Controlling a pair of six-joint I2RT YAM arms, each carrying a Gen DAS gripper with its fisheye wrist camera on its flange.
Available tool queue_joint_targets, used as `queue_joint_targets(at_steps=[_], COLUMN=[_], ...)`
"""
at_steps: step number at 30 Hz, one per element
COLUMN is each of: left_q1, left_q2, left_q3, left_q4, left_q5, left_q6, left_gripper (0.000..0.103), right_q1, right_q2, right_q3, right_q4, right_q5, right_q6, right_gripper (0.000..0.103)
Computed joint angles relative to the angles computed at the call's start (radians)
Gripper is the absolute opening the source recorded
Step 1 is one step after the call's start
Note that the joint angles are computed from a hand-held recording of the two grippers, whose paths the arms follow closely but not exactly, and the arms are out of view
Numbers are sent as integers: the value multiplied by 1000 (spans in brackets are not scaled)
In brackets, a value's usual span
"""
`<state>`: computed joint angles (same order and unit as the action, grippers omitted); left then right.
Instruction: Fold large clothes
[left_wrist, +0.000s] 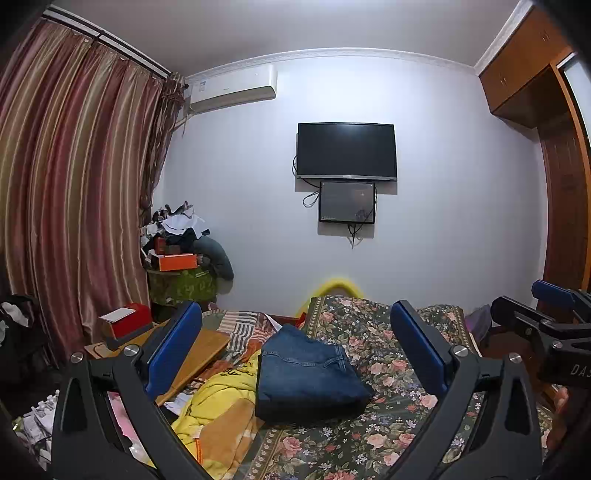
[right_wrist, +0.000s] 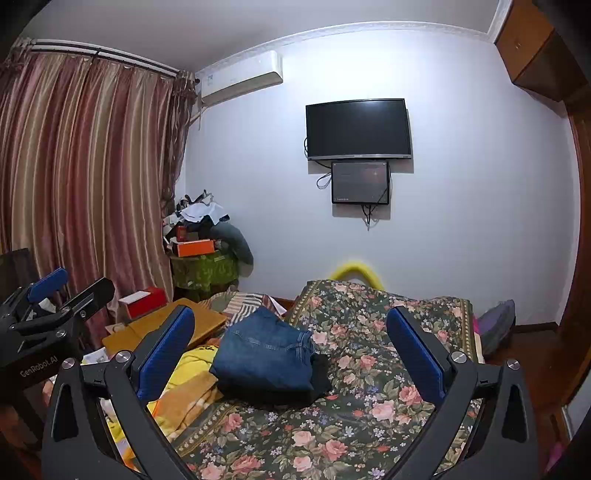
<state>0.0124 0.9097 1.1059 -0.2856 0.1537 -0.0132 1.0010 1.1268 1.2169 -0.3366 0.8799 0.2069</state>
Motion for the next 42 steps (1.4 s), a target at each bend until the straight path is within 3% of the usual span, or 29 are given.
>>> queue_joint_targets(at_steps=[26, 42], left_q1=[-35, -33], left_q2=[-3, 17], left_q3=[-16, -1], left_q4=[-11, -35], left_q5=[-11, 37], left_q6=[19, 7], left_gripper=[102, 102], right_q1=[9, 9], right_q2=[-7, -11], right_q3=[13, 10], right_q4=[-56, -66], right_q5=[-4, 8], right_q6=[34, 35], right_gripper=[103, 103])
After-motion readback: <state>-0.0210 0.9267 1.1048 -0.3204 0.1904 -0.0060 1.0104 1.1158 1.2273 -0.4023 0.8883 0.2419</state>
